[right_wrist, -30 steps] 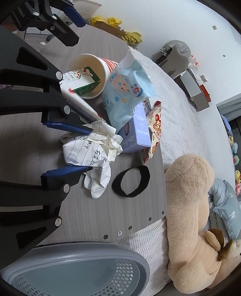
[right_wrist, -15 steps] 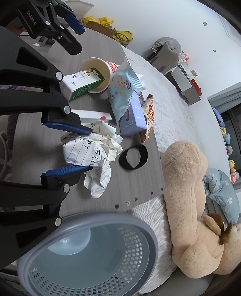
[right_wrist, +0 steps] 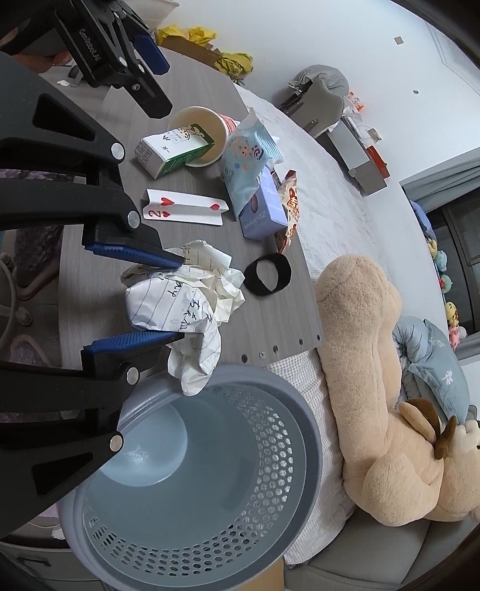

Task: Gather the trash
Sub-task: 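Lift the crumpled paper with the right gripper while the left gripper grasps the milk carton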

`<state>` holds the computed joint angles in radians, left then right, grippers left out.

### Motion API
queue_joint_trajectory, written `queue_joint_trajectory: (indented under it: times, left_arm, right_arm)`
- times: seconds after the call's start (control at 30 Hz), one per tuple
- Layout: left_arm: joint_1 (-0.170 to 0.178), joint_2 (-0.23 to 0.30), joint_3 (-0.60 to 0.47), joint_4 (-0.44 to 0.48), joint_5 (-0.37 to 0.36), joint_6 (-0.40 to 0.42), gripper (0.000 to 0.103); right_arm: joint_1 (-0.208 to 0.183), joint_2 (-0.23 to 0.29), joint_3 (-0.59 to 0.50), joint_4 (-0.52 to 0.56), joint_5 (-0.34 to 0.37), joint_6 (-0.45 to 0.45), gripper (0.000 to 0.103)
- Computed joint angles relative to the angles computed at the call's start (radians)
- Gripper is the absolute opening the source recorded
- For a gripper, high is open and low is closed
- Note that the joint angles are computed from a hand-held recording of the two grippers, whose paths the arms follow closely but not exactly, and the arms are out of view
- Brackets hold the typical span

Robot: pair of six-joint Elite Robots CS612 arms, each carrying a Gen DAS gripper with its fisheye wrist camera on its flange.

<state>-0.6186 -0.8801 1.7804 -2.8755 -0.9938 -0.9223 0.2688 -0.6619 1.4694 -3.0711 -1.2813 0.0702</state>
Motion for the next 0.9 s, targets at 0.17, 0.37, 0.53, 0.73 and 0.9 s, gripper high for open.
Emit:
queue_joint_trajectory:
  times: [0.17, 0.37, 0.53, 0.73, 0.9]
  left_arm:
    - [-0.004, 0.006, -0.010, 0.028, 0.006, -0.018, 0.097]
    - [0.001, 0.023, -0.031, 0.052, 0.005, -0.044, 0.097]
    - [0.010, 0.041, -0.053, 0.082, 0.011, -0.115, 0.097]
    - [0.018, 0.060, -0.091, 0.143, 0.016, -0.179, 0.097]
    - [0.025, 0.079, -0.126, 0.188, 0.003, -0.200, 0.097]
  right_arm:
    - [-0.005, -0.002, 0.010, -0.009, 0.007, -0.002, 0.033]
    - [-0.011, 0.001, 0.009, -0.011, 0.023, 0.006, 0.033]
    - [-0.016, 0.006, 0.006, -0.009, 0.035, 0.013, 0.033]
    - [-0.023, 0.008, 0.006, -0.017, 0.038, 0.023, 0.033]
    - [-0.029, 0.009, 0.007, -0.021, 0.040, 0.034, 0.033]
